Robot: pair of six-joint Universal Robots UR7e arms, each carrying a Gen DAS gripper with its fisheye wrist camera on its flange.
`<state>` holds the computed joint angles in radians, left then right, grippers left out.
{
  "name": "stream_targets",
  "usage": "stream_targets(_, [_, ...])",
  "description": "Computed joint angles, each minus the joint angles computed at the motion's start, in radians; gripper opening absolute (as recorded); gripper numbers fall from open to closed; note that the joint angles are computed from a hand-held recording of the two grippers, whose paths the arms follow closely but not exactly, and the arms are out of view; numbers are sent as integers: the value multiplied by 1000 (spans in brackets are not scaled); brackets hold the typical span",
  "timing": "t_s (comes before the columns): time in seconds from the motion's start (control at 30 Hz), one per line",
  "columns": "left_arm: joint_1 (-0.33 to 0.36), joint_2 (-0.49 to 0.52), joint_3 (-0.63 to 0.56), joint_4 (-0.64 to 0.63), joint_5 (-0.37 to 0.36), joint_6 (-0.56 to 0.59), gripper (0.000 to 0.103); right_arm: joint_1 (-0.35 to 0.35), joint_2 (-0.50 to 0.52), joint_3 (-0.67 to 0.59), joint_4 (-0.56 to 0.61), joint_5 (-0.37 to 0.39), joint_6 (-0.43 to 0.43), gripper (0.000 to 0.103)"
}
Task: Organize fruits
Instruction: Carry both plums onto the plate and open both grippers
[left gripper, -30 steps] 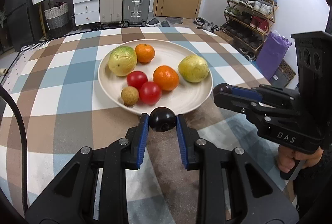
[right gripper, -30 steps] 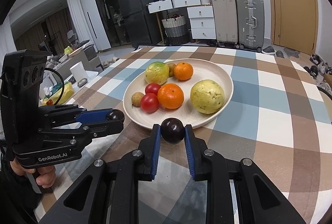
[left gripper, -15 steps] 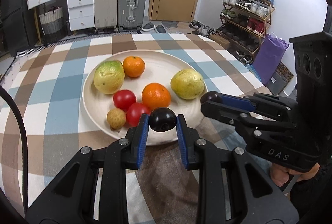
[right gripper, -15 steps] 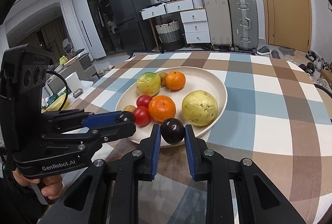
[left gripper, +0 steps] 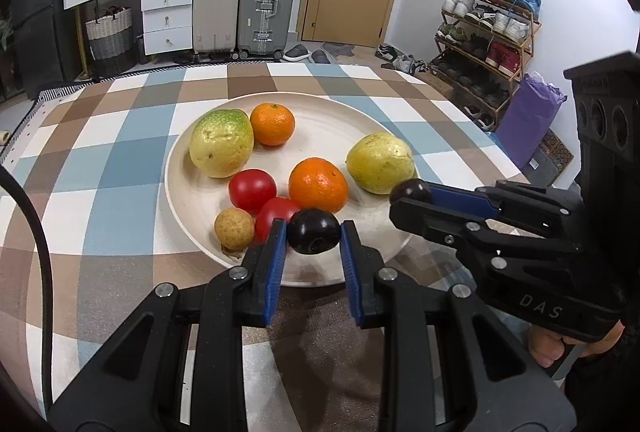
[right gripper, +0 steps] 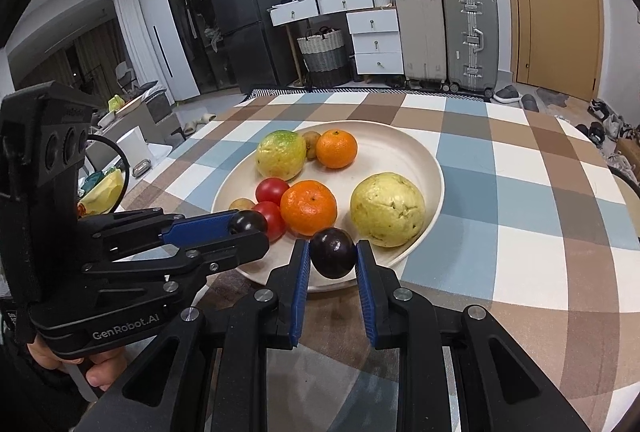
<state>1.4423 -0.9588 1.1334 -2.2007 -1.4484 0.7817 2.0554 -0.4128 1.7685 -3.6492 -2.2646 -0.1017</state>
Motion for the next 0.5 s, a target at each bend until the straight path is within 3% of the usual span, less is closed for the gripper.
stream_targets(0.37, [-4,-11,32,-47,19,18,24,-3,8,-21,37,-19,10,24])
stream_targets(0.5, [-2,-16,36,-56,16,19,25,3,13,-15,-8,-25,-6,37])
